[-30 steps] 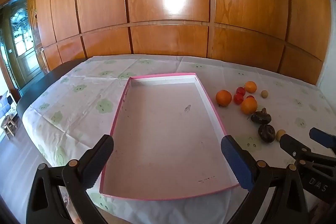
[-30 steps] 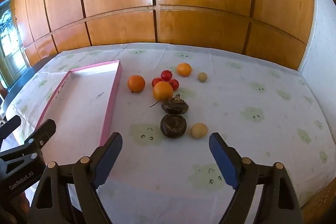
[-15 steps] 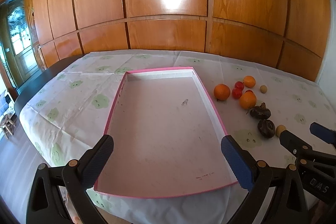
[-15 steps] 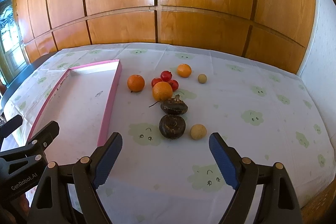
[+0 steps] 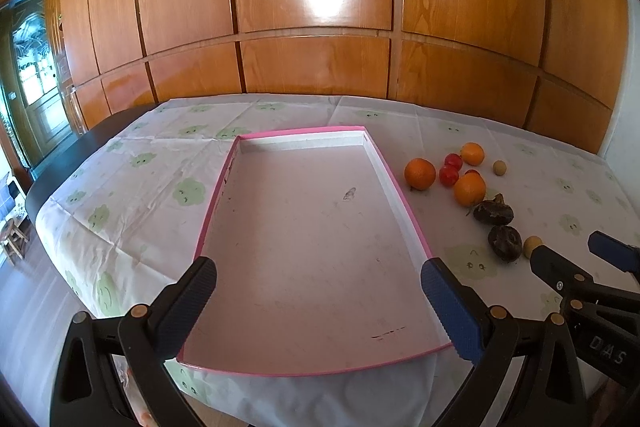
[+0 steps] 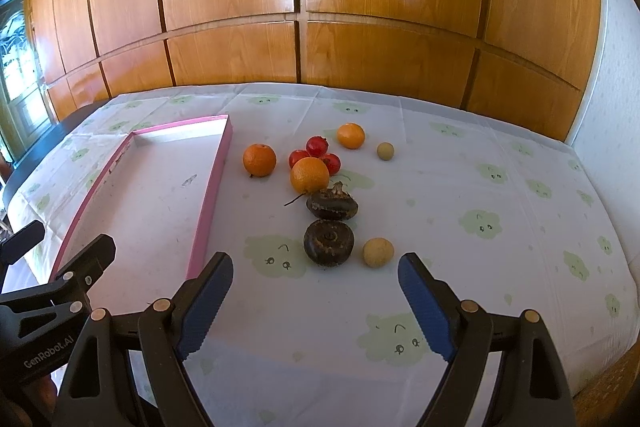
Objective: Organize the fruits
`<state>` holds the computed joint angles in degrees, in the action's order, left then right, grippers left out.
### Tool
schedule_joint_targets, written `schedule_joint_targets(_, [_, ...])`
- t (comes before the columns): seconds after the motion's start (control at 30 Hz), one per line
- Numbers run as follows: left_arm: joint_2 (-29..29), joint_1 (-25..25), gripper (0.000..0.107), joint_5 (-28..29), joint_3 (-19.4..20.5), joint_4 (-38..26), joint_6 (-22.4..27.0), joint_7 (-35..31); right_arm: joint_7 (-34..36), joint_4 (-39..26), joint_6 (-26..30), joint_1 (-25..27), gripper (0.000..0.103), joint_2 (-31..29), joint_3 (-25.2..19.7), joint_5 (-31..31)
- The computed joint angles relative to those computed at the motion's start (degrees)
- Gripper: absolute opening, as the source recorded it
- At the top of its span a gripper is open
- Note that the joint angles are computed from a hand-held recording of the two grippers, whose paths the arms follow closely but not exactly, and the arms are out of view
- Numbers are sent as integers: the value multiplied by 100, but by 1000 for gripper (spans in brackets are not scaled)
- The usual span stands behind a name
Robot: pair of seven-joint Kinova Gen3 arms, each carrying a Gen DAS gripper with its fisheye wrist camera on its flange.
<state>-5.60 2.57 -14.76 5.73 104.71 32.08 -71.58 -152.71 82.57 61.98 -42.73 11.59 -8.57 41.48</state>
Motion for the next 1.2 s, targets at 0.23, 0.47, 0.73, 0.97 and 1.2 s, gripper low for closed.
schedule_joint_targets(0.23, [21, 23, 103, -18, 16, -40, 49, 24, -12, 6, -13, 8, 86, -7, -2, 1])
schedule_joint_targets(0.47, [17, 40, 103, 23, 2, -55, 79, -26, 0, 3, -10, 10, 86, -3, -2, 6])
schedule_joint_targets(0.73, [8, 33, 103, 40, 6, -40, 80, -16, -23, -33, 62, -22, 86, 17, -1, 31])
schedule_joint_targets(0.97, [8, 32, 103, 89, -6, -37, 77, -32, -86, -25, 138, -94, 86, 17, 1, 201])
schedule_joint_targets(1.2, [13, 33, 103, 182, -40, -53, 103, -150, -102, -24, 234, -142, 86, 21, -9, 373])
